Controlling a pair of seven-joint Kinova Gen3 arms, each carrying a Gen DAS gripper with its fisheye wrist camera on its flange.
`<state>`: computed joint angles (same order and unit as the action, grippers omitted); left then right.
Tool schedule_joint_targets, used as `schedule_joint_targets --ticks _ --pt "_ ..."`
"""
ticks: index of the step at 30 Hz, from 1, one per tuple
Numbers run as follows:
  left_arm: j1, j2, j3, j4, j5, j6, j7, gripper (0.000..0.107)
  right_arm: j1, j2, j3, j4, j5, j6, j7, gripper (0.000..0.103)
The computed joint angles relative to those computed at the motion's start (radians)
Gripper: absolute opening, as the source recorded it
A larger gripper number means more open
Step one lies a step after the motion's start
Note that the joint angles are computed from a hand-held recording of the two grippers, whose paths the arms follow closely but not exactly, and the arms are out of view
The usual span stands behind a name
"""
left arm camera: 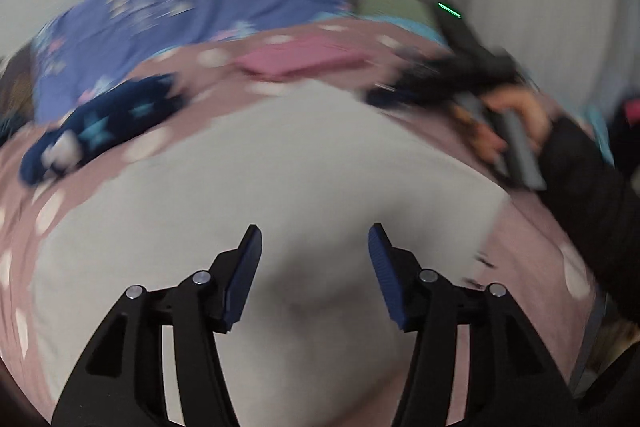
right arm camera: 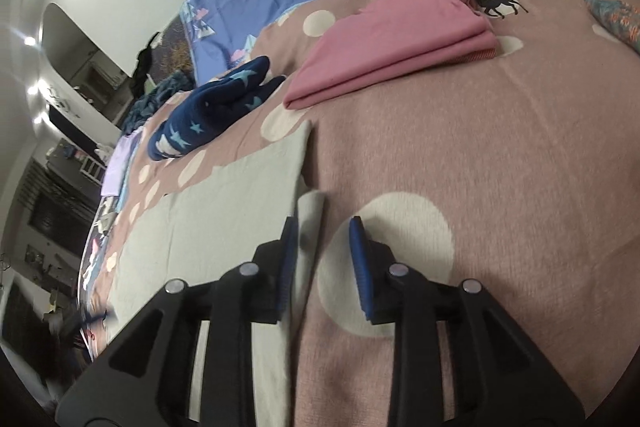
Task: Fold small clothes
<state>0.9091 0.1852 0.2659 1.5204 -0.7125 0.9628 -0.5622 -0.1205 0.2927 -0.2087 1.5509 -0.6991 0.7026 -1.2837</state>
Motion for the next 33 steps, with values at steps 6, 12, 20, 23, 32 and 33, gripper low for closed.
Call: schedule_joint_targets --ticks 6,12,20,23,32,33 --pt "0.255 0.278 -0.093 -0.274 -0.081 0.18 -0.203 0.057 0.235 0.022 -0.213 0.072 -0.172 -0.024 0.199 0.027" --pt "0.321 0.418 -0.115 -0.468 -0.167 0.356 -0.235 0.058 0.288 0.053 -0.236 0.059 -0.289 0.069 0.32 0.032" --pt "0.351 0.415 -0.25 -0.499 -0.069 0.307 -0.159 0.012 0.226 0.072 -0.19 0.002 -0.213 0.134 0.235 0.038" --pt "0.236 0.313 -0.169 -0.391 0.006 0.187 -0.052 0.005 0.203 0.094 -0.187 -0.038 -0.165 0.132 0.167 0.038" --pt "0.151 0.217 -0.143 -0.257 0.099 -0.016 0.003 0.001 0.155 0.147 -0.234 -0.167 -0.036 0.113 0.018 0.006" --pt "0.166 0.222 -0.143 -0.261 0.08 -0.012 0.007 0.001 0.194 0.133 -0.277 -0.143 -0.071 0.09 0.059 0.006"
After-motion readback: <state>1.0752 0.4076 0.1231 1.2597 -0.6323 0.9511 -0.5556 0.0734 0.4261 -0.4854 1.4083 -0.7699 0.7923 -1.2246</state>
